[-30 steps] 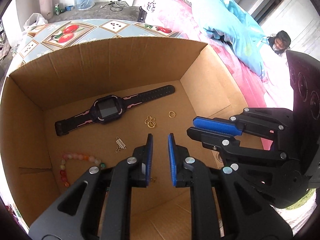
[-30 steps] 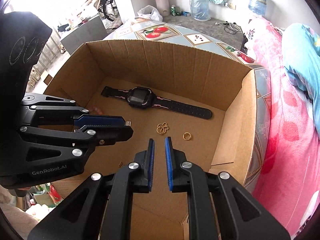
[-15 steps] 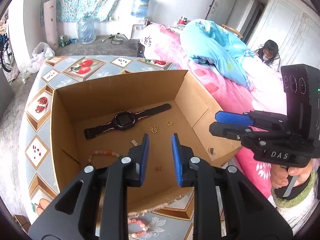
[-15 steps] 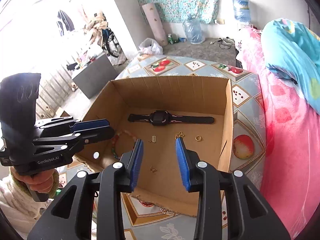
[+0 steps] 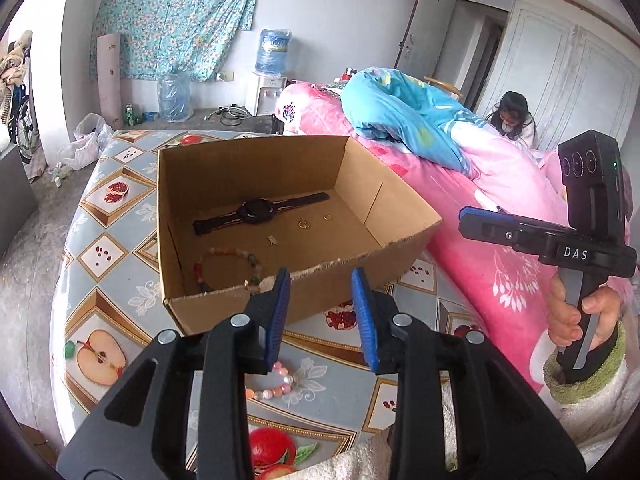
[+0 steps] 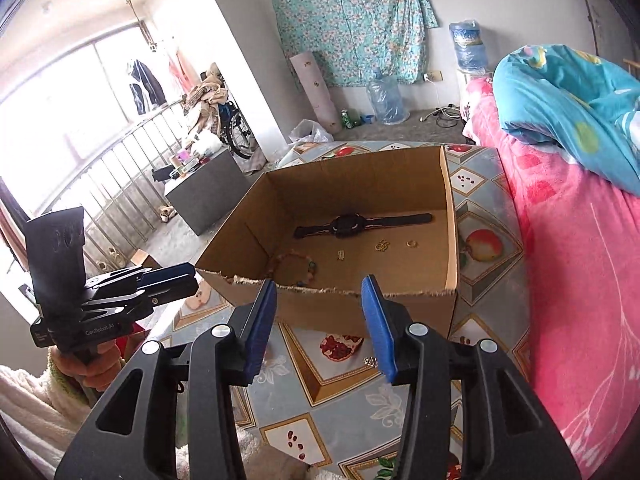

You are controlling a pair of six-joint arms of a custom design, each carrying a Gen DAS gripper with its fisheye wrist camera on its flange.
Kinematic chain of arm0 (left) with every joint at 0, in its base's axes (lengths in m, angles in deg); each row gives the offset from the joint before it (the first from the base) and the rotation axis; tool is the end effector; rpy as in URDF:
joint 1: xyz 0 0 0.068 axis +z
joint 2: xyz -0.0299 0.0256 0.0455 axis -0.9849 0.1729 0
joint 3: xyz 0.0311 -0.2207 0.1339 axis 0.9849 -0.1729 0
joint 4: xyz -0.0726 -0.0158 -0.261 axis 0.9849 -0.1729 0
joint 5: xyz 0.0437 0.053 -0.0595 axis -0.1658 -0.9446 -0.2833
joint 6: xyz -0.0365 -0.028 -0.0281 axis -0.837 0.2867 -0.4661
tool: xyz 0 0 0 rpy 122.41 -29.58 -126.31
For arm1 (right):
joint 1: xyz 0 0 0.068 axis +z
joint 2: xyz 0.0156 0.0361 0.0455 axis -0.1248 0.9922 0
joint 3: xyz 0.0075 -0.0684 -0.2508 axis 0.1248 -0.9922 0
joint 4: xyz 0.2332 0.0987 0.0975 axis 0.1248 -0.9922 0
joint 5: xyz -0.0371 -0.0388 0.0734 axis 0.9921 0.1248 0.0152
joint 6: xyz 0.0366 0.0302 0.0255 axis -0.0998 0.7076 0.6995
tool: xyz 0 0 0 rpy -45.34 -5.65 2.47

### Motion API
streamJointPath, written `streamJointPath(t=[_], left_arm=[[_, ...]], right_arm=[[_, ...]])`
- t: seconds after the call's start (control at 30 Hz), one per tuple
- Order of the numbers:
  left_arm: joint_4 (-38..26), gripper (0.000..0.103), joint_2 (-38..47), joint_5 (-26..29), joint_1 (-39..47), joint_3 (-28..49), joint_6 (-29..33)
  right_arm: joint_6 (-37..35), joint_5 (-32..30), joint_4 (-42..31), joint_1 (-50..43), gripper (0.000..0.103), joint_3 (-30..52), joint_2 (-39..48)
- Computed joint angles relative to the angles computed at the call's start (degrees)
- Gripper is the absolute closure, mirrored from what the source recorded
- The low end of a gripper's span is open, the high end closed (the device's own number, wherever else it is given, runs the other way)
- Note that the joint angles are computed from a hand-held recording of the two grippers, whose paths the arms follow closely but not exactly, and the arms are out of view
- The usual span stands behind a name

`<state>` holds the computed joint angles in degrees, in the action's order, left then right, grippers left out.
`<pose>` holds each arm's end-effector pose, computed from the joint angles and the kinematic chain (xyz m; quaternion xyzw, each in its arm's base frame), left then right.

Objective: Organize jewelry
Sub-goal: 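Move the right gripper back to the gold chain beside the pomegranate tile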

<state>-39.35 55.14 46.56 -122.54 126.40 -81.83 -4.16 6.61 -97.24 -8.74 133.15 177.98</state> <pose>0.2477 -0.2151 0.1814 0.0536 0.9049 -0.1457 0.3962 0.3181 0.0137 0.1823 -0.1825 0.8772 0.2791 0.3454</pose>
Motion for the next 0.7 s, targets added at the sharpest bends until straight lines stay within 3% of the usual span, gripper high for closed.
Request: streamJointPath(t=[0.33,0.7], left_arm=[[2.65,0.069,1.01,-6.90,-5.46,-5.93,-3.70],[3.73,0.069,14.15,-10.37,-10.73,-2.99,-5.12]], right_arm=[[-0.41,-1.49,6.91,-1.34,0.054,-13.54,-3.68],[2.84,8.18,20.36,-0.31,0.054,-19.55,5.44]])
